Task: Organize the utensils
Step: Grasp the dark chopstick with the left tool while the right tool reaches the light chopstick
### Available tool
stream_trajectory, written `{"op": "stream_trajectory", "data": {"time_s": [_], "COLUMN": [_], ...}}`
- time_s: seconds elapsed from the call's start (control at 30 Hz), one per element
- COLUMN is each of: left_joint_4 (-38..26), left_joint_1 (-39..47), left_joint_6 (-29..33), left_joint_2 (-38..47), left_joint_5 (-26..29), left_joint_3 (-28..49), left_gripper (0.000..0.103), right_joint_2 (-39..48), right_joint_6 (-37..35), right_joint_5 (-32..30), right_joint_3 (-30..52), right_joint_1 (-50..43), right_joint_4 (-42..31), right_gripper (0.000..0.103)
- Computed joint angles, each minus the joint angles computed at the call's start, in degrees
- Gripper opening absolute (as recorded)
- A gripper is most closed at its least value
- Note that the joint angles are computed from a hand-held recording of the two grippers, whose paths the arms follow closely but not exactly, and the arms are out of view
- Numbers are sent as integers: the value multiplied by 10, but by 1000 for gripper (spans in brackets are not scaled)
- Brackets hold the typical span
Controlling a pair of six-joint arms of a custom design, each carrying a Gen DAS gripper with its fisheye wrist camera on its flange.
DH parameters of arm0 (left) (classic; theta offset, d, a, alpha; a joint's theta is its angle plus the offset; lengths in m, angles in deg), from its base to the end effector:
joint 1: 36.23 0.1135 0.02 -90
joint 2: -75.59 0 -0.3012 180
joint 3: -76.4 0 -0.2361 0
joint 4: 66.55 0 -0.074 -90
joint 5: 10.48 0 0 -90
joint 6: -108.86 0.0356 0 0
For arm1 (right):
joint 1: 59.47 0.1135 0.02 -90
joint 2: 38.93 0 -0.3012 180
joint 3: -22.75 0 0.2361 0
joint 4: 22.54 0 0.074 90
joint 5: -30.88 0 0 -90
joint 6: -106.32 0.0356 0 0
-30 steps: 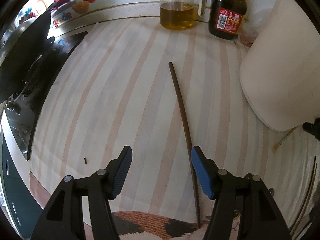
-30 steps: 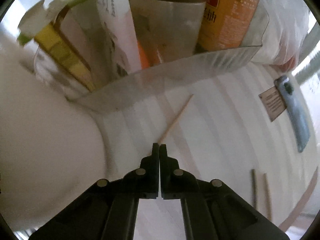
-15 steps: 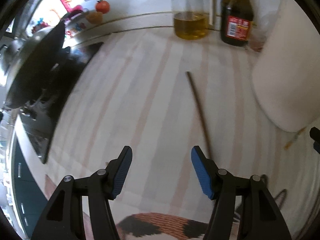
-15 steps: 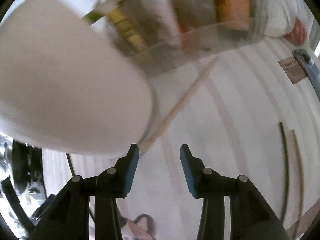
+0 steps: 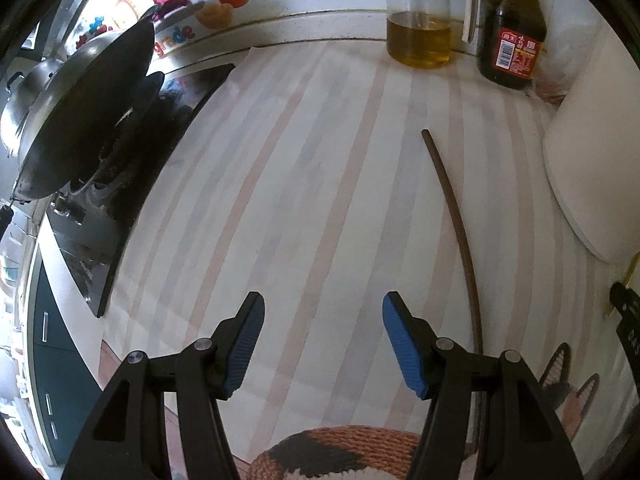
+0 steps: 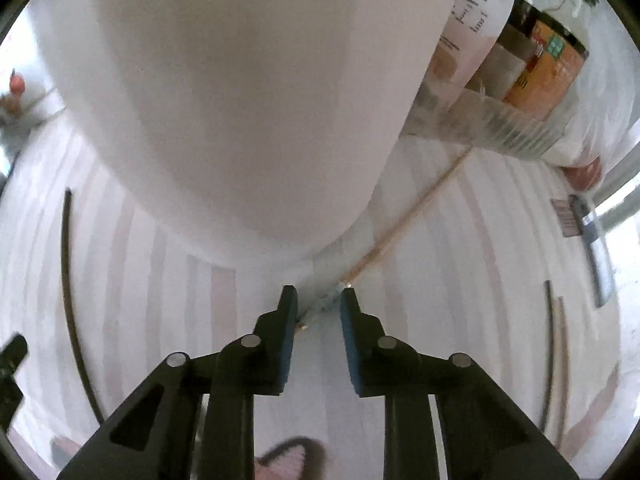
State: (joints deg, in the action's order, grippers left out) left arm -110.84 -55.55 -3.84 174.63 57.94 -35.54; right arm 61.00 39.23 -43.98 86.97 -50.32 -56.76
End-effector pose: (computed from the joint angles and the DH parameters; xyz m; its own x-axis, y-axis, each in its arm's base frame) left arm 0.2846 -0.0859 0.1858 -0.9266 -0.0554 -0.3718 -0.1498 0.9616 0.2300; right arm 0.2985 0.0387 0.1706 -0.8795 0.2390 -0.4116 0.3011 0.9491 -0.0924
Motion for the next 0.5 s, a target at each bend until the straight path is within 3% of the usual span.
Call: {"op": "stream_trajectory", "data": {"time_s": [0.07, 0.17, 0.3, 0.43, 0.5], "left_joint_4": [-1, 0, -6, -24, -9], "left_joint_1": [-4, -16, -40, -58, -69], "left_joint_6": [3, 8, 10, 12, 9], "left_joint_2": [1, 4, 24, 73, 81], "left_joint_5": [11, 34, 85, 132, 125], "left_joint_3": [3, 9, 28, 64, 65], "left_gripper": [59, 59, 59, 59, 57], "right_joint_2": [-10, -69, -99, -119, -107], "right_joint_6": [1, -41, -84, -118, -107], "right_joint_5": [-2, -22, -81, -202, -267], "right_joint_3": [-8, -55, -106, -130, -123], "right_joint_1": [10, -18, -85, -206, -269], "right_joint_4": [-5, -17, -22, -36, -33], "right_gripper": [16, 0, 0, 0, 2]}}
